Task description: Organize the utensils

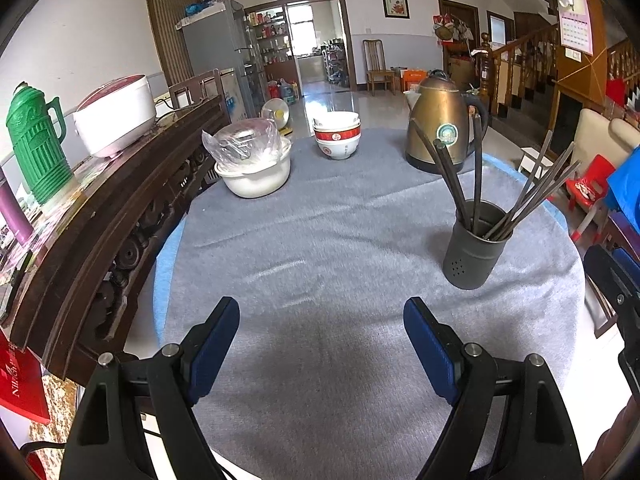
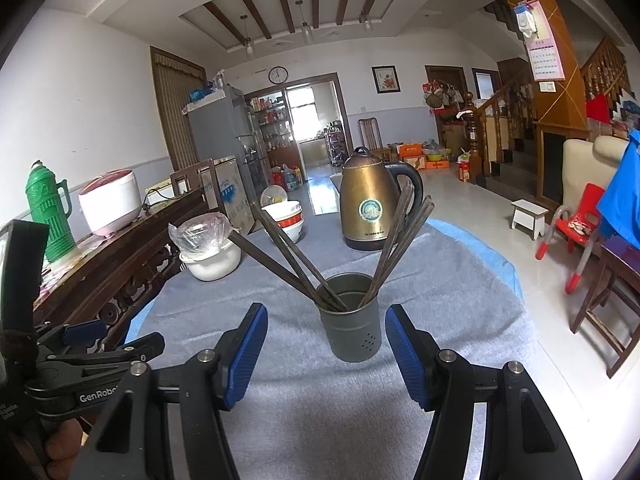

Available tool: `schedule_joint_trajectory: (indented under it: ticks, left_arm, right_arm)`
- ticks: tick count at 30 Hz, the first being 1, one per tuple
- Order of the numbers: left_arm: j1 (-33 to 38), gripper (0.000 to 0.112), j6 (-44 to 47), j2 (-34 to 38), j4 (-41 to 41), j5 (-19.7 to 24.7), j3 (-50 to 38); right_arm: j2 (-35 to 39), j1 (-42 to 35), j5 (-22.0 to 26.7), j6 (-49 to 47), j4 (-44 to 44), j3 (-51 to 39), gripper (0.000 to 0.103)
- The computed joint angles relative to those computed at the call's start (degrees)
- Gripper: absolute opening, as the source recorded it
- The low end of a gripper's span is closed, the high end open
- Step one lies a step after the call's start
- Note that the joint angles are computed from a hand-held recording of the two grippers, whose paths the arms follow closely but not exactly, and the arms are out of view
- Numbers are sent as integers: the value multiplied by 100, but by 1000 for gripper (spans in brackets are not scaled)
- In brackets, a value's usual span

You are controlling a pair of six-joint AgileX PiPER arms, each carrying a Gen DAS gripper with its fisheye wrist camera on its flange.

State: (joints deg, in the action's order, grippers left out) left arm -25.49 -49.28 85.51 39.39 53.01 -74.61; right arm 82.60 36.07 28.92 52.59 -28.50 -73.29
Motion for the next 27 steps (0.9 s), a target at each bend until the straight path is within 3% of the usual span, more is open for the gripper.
schedule_joint_trajectory:
  ticks: [27]
  left_arm:
    - [79, 85, 187, -77, -97, -59, -150]
  right_arm:
    - [123, -17, 259, 252, -289, -370, 65]
